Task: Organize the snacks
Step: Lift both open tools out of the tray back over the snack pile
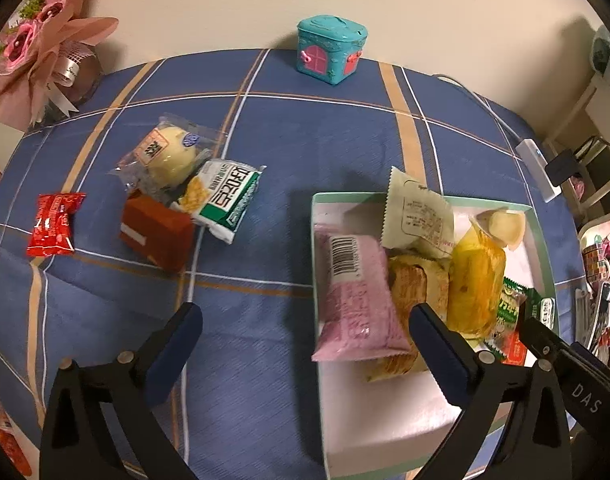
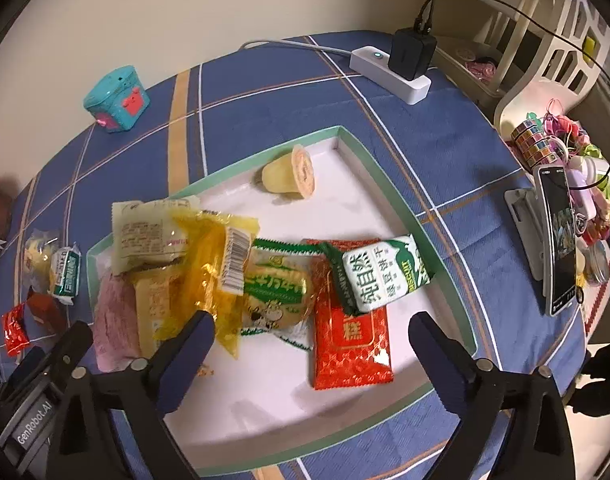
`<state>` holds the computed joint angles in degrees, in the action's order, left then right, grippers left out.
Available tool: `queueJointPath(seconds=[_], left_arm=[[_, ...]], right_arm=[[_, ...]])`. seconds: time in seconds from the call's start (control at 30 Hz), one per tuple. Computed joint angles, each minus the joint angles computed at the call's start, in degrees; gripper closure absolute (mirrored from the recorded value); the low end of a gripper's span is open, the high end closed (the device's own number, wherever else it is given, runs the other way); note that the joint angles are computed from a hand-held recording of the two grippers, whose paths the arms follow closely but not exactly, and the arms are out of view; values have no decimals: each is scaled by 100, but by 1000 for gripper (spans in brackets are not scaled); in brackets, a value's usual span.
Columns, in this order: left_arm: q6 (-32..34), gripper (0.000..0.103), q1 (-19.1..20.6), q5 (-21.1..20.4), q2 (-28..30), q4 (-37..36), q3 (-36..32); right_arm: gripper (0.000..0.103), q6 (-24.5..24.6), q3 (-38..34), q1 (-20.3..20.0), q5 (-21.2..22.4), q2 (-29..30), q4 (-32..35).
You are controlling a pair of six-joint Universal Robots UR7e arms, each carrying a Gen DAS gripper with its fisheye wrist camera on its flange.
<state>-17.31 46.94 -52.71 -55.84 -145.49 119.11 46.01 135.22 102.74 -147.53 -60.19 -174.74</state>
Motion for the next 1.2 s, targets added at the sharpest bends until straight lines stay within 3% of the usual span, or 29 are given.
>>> queueJointPath(seconds=[0.23,0.63,1.2], left_arm=[[-11,0,76,43,-264,226,56],[42,0,337,442,-763,589,90],[-34,0,955,1024,-1417,687,-78]], right_arm=[[3,385,-174,236,-32,100,603],[1,626,-615,664,112,520,1167],[1,64,-1798,1208,216,1608,1389]])
